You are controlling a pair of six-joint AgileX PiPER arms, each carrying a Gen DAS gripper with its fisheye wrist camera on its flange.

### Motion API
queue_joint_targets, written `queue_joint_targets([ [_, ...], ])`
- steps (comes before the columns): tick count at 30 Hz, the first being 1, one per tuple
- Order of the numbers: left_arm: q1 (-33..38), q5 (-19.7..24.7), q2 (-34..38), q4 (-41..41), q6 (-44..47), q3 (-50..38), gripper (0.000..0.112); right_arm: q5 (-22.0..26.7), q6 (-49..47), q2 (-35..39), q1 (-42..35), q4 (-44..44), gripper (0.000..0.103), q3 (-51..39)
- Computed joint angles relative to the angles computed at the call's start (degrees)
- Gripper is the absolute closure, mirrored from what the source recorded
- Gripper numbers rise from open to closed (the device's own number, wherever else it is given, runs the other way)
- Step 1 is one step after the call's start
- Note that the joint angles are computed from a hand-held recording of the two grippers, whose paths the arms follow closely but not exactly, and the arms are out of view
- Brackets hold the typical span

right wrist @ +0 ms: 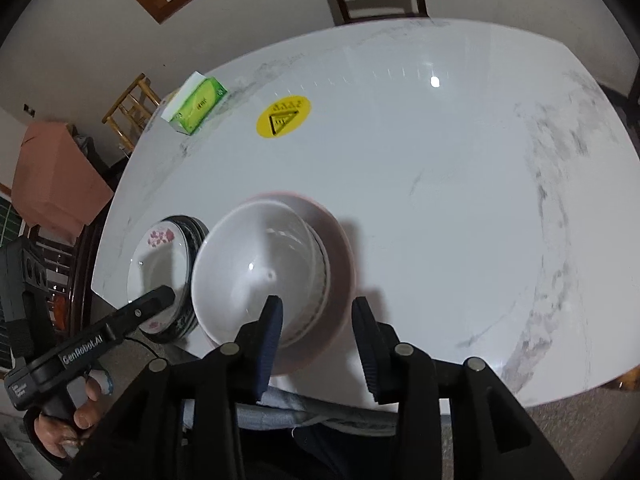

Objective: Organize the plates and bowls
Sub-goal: 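Lower the 'Rabbit' bowl into the 'Dog' bowl and open both grippers, then grasp the rim of the pink-rimmed bowl with both grippers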

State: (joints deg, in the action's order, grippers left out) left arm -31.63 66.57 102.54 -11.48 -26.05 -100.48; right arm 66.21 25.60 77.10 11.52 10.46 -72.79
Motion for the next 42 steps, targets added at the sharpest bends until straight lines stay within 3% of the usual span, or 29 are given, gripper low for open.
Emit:
queue_joint_targets([
  [13,0.67,-1.17,1.29,-2.16,0.05,1.68,0.08,-0.39,1.48,0.99,-0.36,-1.26,0.067,3.5],
  [34,-0.49,-1.12,5.22,-0.58,-0.97,0.7,0.082,0.61,5.63,6.64,4.32,-8.02,0.067,1.32],
  [42,-0.98,-1.51,6.62,0.25,-1.56,-0.12,0.083,-1.31,5.8,9.1,3.71,-8.01,0.067,1.5],
])
